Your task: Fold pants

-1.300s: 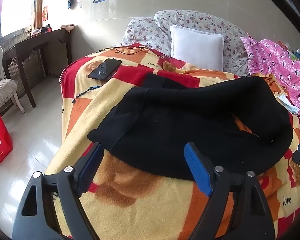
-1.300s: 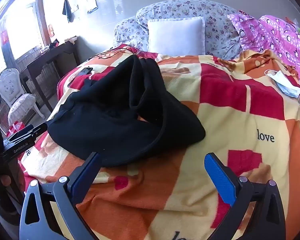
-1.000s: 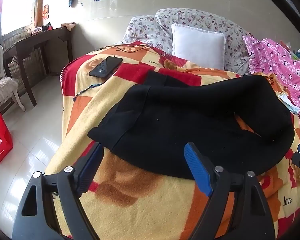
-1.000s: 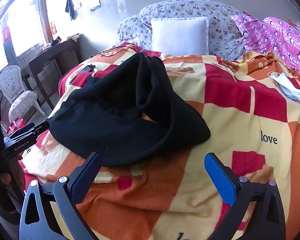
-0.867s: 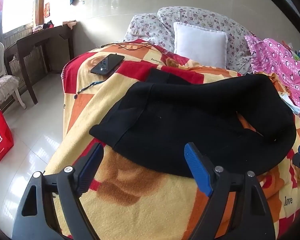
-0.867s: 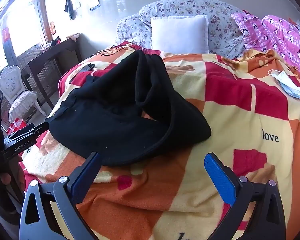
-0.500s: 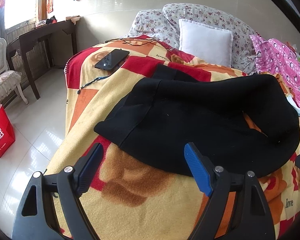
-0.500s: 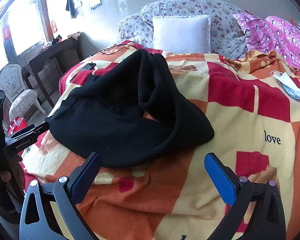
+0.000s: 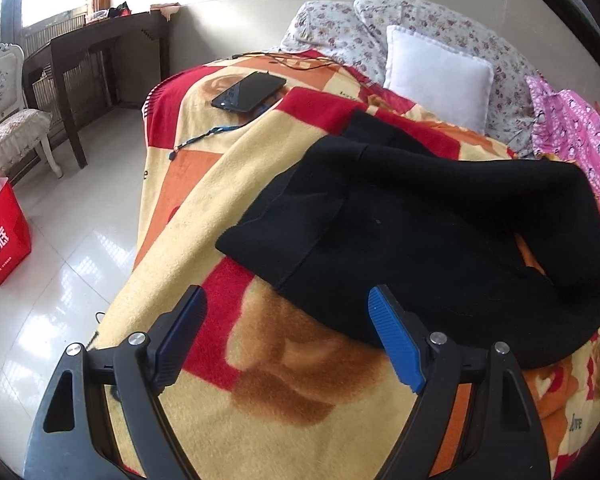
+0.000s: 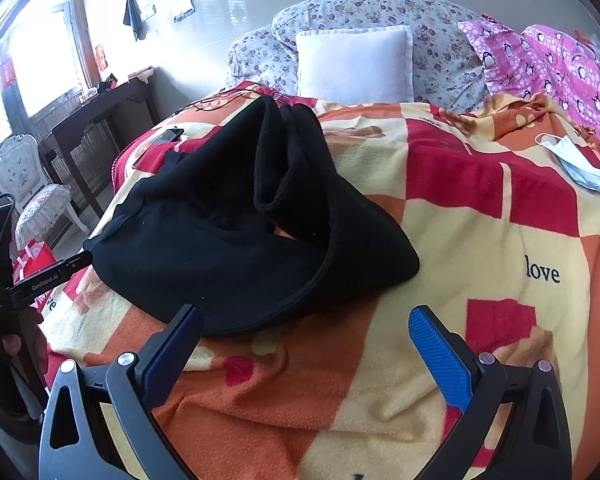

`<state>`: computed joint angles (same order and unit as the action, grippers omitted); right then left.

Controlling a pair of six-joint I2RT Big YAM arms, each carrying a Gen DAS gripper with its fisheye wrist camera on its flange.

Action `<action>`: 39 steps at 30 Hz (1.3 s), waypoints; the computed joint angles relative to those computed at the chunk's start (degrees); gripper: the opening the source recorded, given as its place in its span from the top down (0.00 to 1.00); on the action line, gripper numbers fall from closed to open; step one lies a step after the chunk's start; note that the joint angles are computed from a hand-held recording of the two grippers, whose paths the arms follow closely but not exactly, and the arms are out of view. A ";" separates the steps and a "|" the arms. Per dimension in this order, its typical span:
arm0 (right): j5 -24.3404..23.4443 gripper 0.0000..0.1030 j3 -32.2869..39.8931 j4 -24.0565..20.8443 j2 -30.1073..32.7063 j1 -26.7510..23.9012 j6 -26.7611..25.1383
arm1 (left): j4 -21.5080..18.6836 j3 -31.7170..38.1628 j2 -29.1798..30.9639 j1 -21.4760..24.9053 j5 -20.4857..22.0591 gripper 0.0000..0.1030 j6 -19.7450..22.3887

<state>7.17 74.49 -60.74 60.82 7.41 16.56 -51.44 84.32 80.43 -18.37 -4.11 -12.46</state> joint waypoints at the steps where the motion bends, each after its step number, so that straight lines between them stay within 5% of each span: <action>1: -0.07 0.01 0.03 -0.03 0.03 -0.04 -0.01 | -0.07 0.07 0.27 0.17 -0.34 0.19 -0.33; 11: -1.12 0.01 -0.23 0.46 0.62 -1.26 0.07 | -1.66 4.48 4.98 0.58 3.80 0.23 -3.03; 15: -2.05 0.01 -0.09 1.41 0.58 -2.32 -0.53 | -2.93 6.91 6.84 -0.89 1.99 0.75 -0.94; 18: -2.08 0.01 0.64 2.34 0.43 -3.43 -0.57 | -2.44 7.03 6.50 -0.59 3.82 0.90 -0.43; 26: -3.51 0.03 6.21 4.62 2.51 -7.24 -3.16 | -1.70 1.58 -0.47 1.75 10.05 0.91 0.39; 31: -6.92 0.08 12.79 4.37 9.50 -8.78 -3.40 | -0.79 0.37 -1.75 0.93 7.88 0.91 0.78; 34: -5.16 0.25 16.74 2.20 14.96 -7.46 -6.24 | -0.63 0.87 -1.19 0.19 6.29 0.91 0.93; 37: -9.53 0.66 18.13 1.36 18.88 -8.08 -6.23 | -0.64 1.33 -0.73 0.07 5.97 0.91 0.77; 38: -13.17 0.87 17.98 1.45 19.88 -8.89 -5.90 | -0.68 1.47 -0.60 0.02 5.84 0.91 0.85; 39: -13.68 0.95 17.48 1.76 20.25 -9.32 -5.18 | -0.68 1.41 -0.63 0.14 5.98 0.91 0.97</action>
